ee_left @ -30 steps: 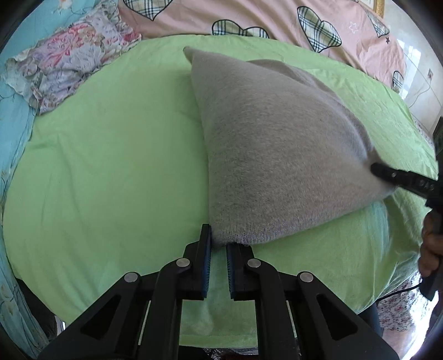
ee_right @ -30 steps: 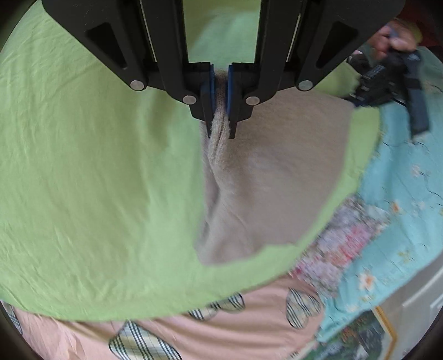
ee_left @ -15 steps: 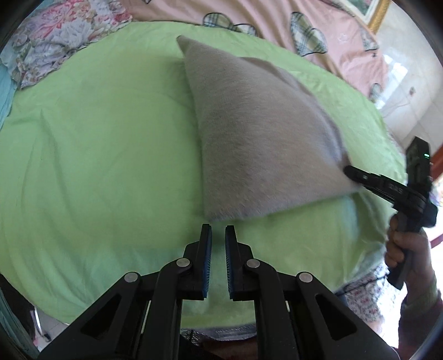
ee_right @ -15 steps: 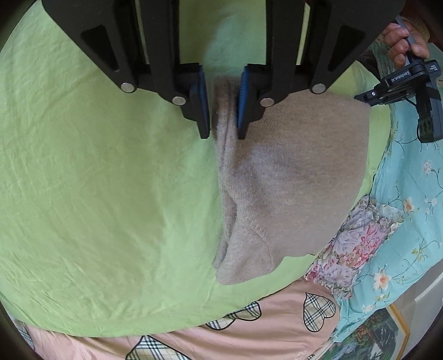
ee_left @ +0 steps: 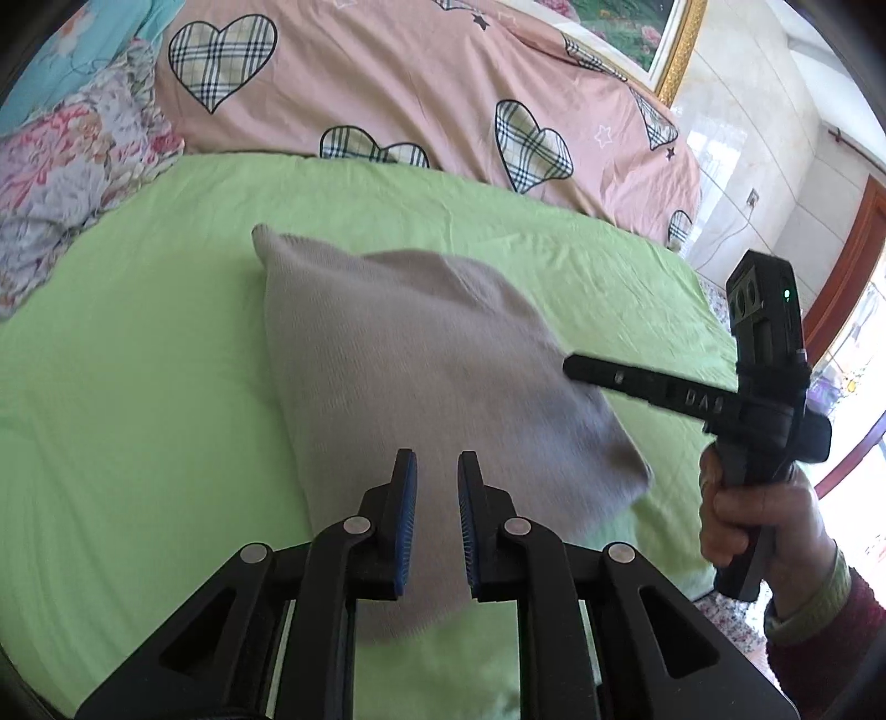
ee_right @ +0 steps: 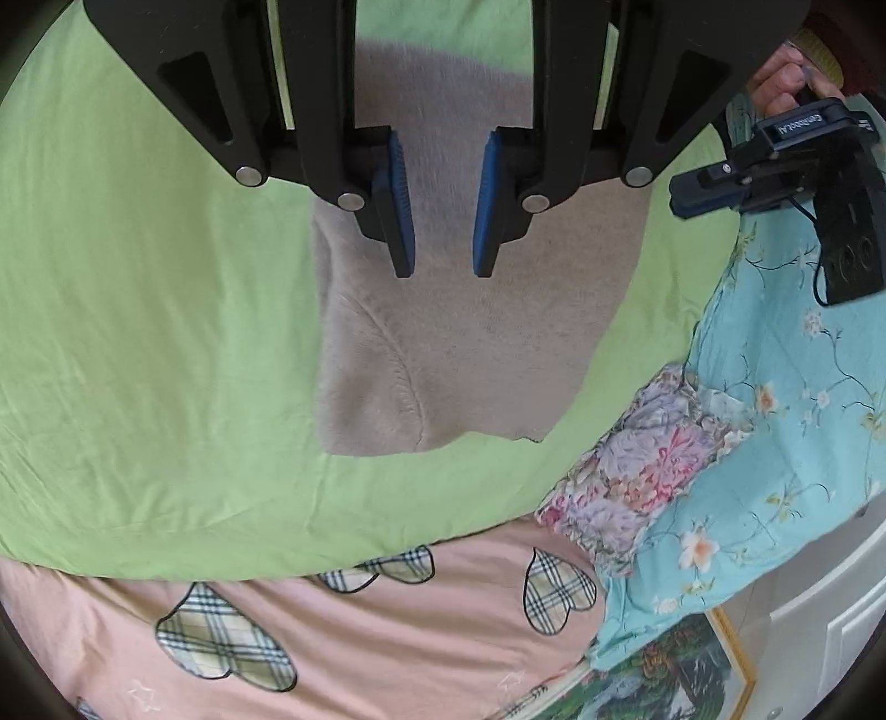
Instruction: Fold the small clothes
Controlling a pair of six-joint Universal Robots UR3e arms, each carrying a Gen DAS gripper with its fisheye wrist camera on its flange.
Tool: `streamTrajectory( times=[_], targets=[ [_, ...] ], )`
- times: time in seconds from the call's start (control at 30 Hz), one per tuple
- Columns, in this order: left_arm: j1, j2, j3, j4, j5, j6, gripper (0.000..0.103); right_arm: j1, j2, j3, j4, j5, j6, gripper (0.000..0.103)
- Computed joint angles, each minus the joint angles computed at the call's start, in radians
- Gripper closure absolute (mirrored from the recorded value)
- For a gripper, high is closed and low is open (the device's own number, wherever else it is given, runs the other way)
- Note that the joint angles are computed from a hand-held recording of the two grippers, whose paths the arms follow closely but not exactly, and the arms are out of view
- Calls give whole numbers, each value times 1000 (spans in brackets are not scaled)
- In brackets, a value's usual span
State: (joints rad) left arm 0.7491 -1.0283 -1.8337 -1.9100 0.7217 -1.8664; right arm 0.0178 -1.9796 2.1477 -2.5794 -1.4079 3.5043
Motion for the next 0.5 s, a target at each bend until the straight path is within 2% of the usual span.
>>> streamTrajectory(
  times=[0.07, 0.13, 0.17, 0.2, 0.27, 0.4, 0.5],
  targets=[
    [-105, -104, -12, 233, 3, -164, 86, -6, 54, -19, -23, 7, -6, 80],
    [-209, -222, 7, 378, 63, -271, 85, -18, 102, -34, -16, 8, -19, 80],
    [-273, -299, 23, 468, 128, -343, 92, -27, 126, -36, -10, 5, -22, 80],
    [-300, -339, 26, 511, 156, -376, 94, -40, 139, -29, -16, 14, -28, 82],
    [-303, -375, 10, 529, 134, -373, 96, -77, 155, 4, -44, 36, -55, 84],
    [-316, -356, -24, 598, 150, -397, 96, -108, 157, 27, -78, 67, -52, 86],
    [-275, -277, -56, 552, 136, -358, 96, -91, 133, 23, -66, 50, -39, 86]
  ],
)
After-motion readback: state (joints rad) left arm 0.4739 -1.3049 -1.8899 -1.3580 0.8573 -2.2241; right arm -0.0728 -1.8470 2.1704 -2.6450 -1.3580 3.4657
